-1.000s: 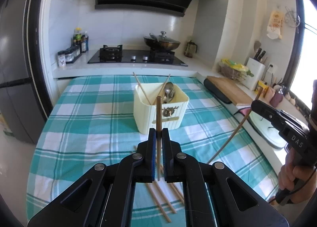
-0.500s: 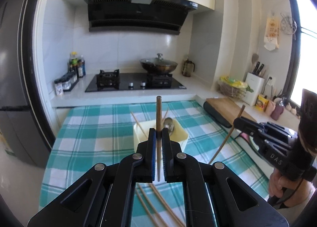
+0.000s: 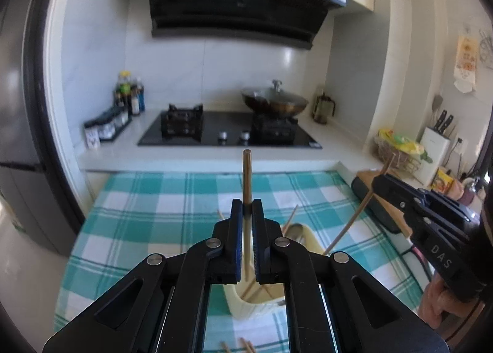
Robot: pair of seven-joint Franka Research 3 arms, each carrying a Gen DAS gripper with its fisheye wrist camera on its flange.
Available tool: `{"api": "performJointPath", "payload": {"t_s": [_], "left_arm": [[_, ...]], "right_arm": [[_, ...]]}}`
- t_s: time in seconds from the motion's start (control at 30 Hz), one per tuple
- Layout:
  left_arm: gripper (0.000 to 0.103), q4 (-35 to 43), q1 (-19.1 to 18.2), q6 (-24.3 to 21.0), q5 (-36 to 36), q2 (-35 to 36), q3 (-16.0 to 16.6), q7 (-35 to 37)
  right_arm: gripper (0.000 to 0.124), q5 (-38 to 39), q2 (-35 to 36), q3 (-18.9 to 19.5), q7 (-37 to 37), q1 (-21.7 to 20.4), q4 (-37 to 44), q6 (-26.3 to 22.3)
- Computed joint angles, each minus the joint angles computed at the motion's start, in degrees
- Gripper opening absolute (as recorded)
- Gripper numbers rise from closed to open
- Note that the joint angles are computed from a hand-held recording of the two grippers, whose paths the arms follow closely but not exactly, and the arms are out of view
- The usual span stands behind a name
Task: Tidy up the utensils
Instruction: 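Lower both chopsticks into the cream box and open both tools, then move both open tools back over the remaining chopsticks on the cloth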
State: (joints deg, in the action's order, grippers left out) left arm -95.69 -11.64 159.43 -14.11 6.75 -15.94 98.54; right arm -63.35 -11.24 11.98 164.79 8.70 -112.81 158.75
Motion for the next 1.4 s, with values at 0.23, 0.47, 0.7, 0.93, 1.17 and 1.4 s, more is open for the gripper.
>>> {"api": "performJointPath", "payload": {"t_s": [0.23, 0.47, 0.7, 0.93, 1.17, 1.4], "left_arm": [[0.004, 6.38, 0.49, -11.24, 1.18, 7.36, -0.82, -0.66], [0.092, -2.6, -0.07, -3.27, 4.86, 0.86, -0.07, -2.33], [0.1, -22.48, -2.21, 7.57, 6.37, -13.97, 4.14, -0.21], [0.1, -40.5, -5.54, -1.64, 4.23, -26.46, 7.16, 1.33], [0.102, -54.38, -12.03, -1.87, 1.69, -35.01, 12.11, -5.63], [0.102, -56.93, -13.0, 2.77, 3.85, -32.64, 10.92, -9.1]], "right_arm": [[0.006, 32.43, 9.02, -5.78, -25.98, 4.63, 2.36, -1.31], [0.055, 35.87, 10.12, -7.45, -27.5, 7.03, 2.25, -4.06], [0.078, 23.97, -1.75, -1.94, -14.41, 3.41, -7.8, -5.2], [0.082, 27.66, -15.82, 5.69, -8.16, 1.59, -24.15, -6.76], [0.086, 34.68, -21.5, 15.43, -0.98, 4.63, -37.03, -6.38], [0.08, 35.4, -18.25, 16.78, -2.61, 4.8, -37.18, -3.17]]}}
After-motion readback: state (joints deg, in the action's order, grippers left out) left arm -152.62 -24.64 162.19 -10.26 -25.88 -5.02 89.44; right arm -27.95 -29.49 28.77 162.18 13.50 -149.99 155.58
